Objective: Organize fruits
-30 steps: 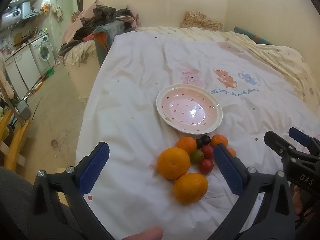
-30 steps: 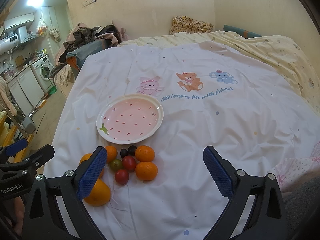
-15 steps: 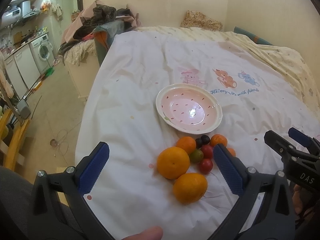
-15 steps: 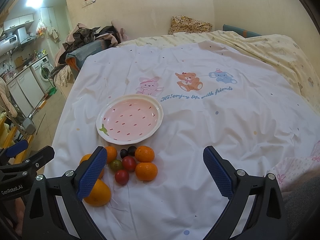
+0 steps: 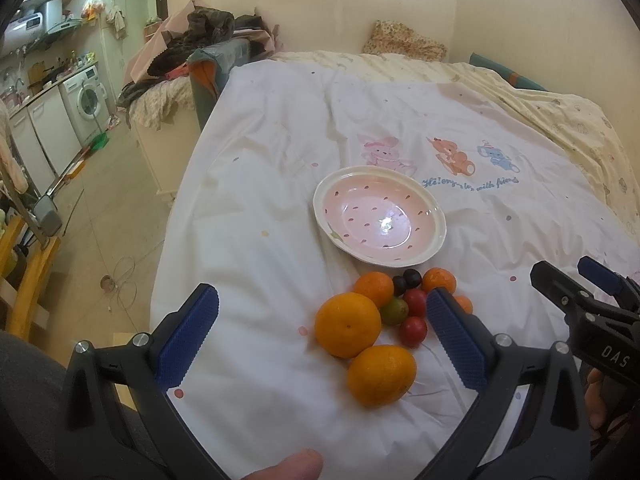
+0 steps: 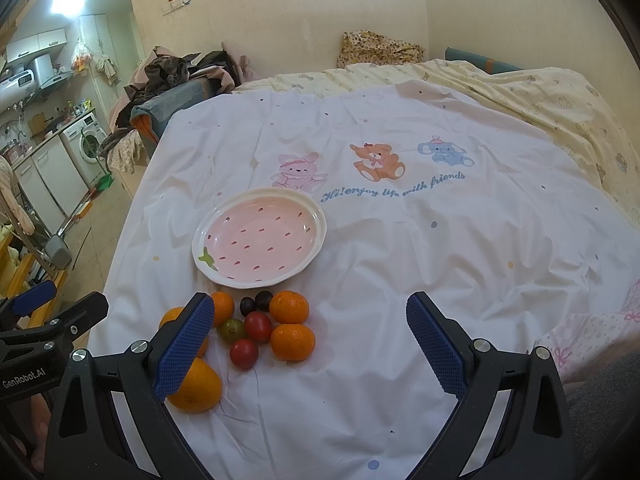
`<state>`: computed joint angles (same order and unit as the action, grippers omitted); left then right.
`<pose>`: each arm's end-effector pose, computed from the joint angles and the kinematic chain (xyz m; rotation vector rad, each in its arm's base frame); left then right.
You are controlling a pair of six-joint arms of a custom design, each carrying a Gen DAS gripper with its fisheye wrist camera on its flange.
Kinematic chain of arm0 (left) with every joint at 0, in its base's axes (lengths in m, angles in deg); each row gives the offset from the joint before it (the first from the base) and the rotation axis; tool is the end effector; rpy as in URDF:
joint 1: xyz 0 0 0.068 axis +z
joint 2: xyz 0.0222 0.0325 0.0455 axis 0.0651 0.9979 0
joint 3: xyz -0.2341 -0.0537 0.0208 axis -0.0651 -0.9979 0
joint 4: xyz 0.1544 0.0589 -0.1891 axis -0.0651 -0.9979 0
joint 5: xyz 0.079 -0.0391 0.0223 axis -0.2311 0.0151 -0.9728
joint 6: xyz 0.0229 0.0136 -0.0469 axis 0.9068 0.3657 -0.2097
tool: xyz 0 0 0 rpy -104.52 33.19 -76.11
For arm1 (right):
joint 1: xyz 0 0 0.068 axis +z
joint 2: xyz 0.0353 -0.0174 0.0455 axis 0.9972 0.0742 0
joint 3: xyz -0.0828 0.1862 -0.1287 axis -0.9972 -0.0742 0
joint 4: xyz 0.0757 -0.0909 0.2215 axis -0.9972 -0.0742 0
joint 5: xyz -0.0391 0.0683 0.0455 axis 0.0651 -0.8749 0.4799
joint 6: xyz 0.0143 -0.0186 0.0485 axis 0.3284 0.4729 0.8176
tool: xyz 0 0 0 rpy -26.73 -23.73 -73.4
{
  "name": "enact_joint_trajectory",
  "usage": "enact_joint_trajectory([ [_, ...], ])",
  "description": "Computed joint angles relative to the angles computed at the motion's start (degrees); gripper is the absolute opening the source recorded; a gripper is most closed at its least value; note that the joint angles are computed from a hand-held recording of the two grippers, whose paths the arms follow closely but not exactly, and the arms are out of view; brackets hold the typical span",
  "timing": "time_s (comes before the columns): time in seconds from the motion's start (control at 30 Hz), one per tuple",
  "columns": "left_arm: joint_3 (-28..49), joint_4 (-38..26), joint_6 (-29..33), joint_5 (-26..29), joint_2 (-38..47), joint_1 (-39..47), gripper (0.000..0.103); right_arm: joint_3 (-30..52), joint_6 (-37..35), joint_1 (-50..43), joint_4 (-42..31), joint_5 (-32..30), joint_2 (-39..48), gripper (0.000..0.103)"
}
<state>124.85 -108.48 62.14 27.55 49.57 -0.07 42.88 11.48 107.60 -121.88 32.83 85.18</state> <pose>0.1825 -0.0137 0.3198 0.1083 2.3821 -0.0792 0.1624 0.0574 0.3152 0.1331 2.3457 0.1516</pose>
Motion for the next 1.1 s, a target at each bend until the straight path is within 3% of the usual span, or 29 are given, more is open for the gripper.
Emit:
enact_joint_trajectory([
  [0.37, -0.4, -2.1, 0.5, -3.5, 3.2, -3.0, 0.102, -0.5, 1.7, -3.8, -1.3, -3.4, -1.0, 0.099],
  [0.6, -2.8, -7.9, -7.9, -2.7, 15.6, -9.2, 0.101, -0.6, 1.9, -10.7, -2.5, -6.7, -0.3, 0.099],
  [0.87, -5.0, -3.5, -13.0, -2.7, 18.3, -12.7, 0.088, -0.2, 1.9, -14.4, -2.9, -9.0, 0.2, 0.099],
  [0.97, -5.2, -3.2, -12.9, -2.8, 18.8, -12.3, 0.074, -0.2, 1.9, -16.0, -3.2, -10.5, 0.5, 0.099],
  [1.03, -4.6, -4.0, -12.0, 0.7, 19.1, -10.4, 0.06, -0.1, 2.0, -16.2, -3.3, -10.6, 0.9, 0.099],
  [1.1, -4.3, -4.2, -11.7, 0.3, 19.0, -10.9, 0.059, 0.0, 1.9, -16.0, -3.5, -10.2, 1.2, 0.099],
])
